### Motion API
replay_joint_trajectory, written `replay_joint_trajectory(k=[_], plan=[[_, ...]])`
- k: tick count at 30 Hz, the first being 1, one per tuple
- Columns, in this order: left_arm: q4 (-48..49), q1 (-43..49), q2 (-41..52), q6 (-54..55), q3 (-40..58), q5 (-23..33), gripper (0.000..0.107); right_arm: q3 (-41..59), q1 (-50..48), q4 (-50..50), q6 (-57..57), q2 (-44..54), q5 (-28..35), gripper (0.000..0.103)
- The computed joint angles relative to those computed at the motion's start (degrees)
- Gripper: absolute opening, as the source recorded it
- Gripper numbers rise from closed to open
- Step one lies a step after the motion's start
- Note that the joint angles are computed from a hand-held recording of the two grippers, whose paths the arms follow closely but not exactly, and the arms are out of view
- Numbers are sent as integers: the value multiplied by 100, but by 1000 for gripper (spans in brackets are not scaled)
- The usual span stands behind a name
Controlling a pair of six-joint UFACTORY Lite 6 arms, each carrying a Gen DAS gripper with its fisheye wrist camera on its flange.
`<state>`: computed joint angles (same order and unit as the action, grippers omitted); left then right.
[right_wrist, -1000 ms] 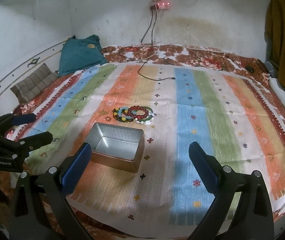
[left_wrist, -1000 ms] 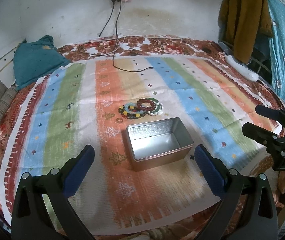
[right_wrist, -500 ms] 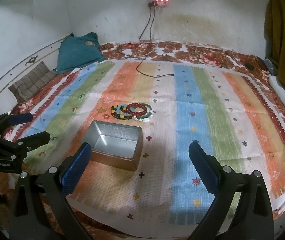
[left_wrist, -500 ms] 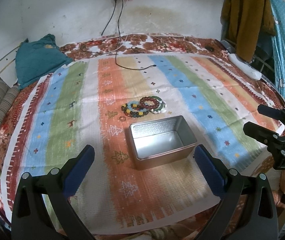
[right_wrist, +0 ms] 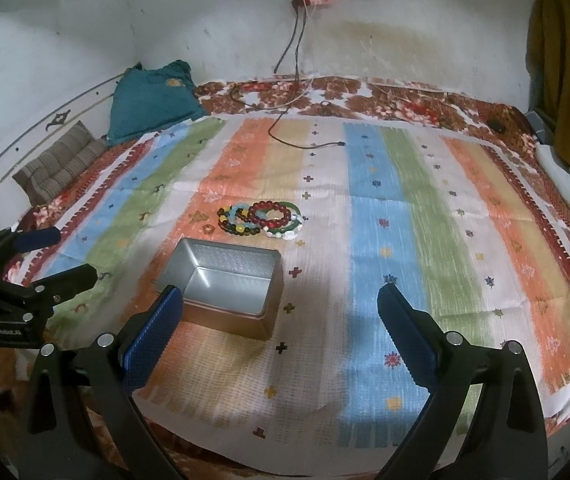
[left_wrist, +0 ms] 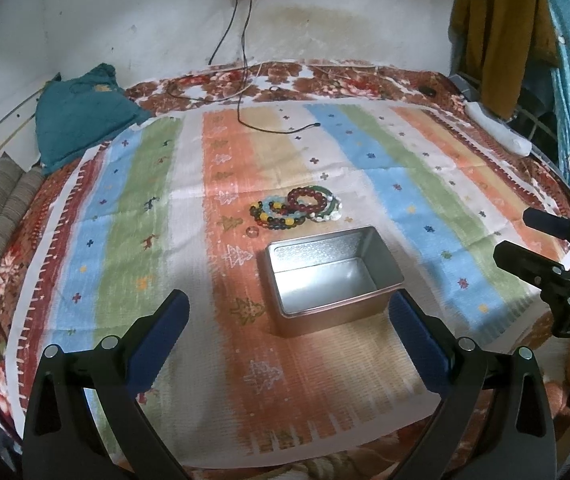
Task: Organize jewelry
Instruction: 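Move both open tools toward the jewelry pile beside the silver tin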
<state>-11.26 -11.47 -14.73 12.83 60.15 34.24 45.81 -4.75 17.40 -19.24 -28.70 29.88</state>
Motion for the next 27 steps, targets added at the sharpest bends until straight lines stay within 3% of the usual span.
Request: replay_joint_trajectory(k=[5, 13, 22, 27], plan=[[-58, 144, 175, -48, 142, 38, 97, 97, 120, -276, 273, 163, -33, 99], [635, -117, 471, -750, 386, 62, 97, 346, 71, -38, 119, 541, 14, 99], [340, 82, 1321, -503, 1103, 364, 97, 1019, -19, 410, -271, 1439, 214, 99], [835, 12, 1820, -816, 1560, 422, 97, 1396, -7, 237, -98, 1886, 188, 99]])
